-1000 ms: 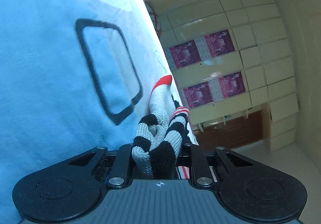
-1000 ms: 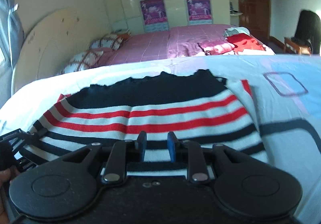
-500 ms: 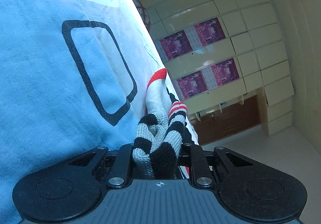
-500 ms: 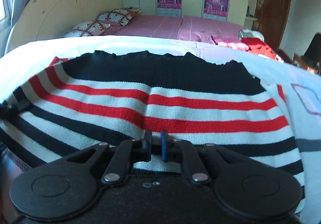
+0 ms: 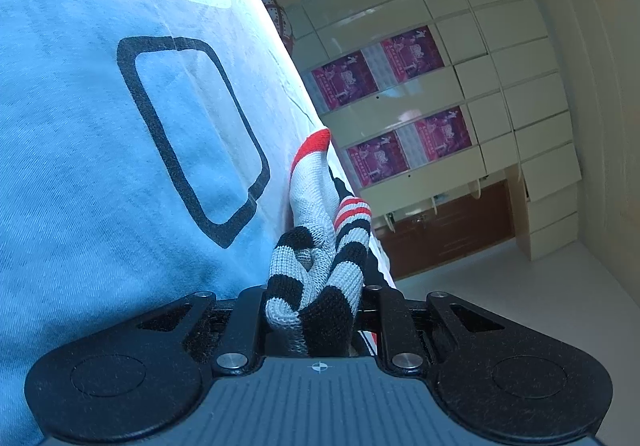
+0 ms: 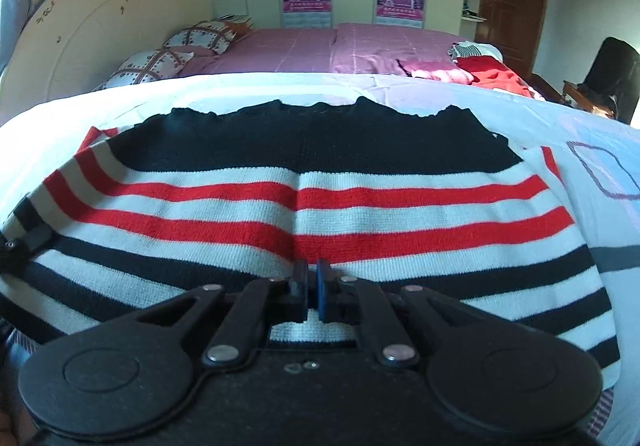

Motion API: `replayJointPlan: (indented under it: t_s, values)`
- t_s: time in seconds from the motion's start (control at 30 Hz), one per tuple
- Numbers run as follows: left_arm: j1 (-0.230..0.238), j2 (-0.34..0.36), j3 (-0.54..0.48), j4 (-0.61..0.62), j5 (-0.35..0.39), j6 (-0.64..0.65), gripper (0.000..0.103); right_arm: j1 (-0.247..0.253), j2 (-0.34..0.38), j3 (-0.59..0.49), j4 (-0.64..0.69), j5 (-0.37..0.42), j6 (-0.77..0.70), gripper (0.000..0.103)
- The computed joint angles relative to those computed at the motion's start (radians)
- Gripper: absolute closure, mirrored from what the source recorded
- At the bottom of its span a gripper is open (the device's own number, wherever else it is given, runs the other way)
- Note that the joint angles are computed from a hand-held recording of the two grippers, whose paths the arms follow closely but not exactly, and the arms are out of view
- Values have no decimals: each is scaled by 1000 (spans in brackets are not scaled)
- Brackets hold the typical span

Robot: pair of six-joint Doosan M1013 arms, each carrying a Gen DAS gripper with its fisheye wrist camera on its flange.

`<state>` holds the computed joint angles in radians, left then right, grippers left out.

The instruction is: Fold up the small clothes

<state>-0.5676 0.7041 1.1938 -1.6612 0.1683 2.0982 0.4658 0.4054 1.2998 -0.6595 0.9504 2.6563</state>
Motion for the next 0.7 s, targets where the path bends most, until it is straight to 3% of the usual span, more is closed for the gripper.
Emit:
replayJointPlan:
  t_s: [0.3, 0.5, 0.7]
  values:
    - [6, 8, -21, 127, 22, -110, 84, -7, -3, -2, 31, 4, 29, 100]
    - [13, 8, -58, 501, 51, -439, 84, -1, -6, 12, 4, -12, 17, 100]
    - [12, -6, -78, 447, 55, -313, 84, -8, -26, 48, 2, -70, 52, 100]
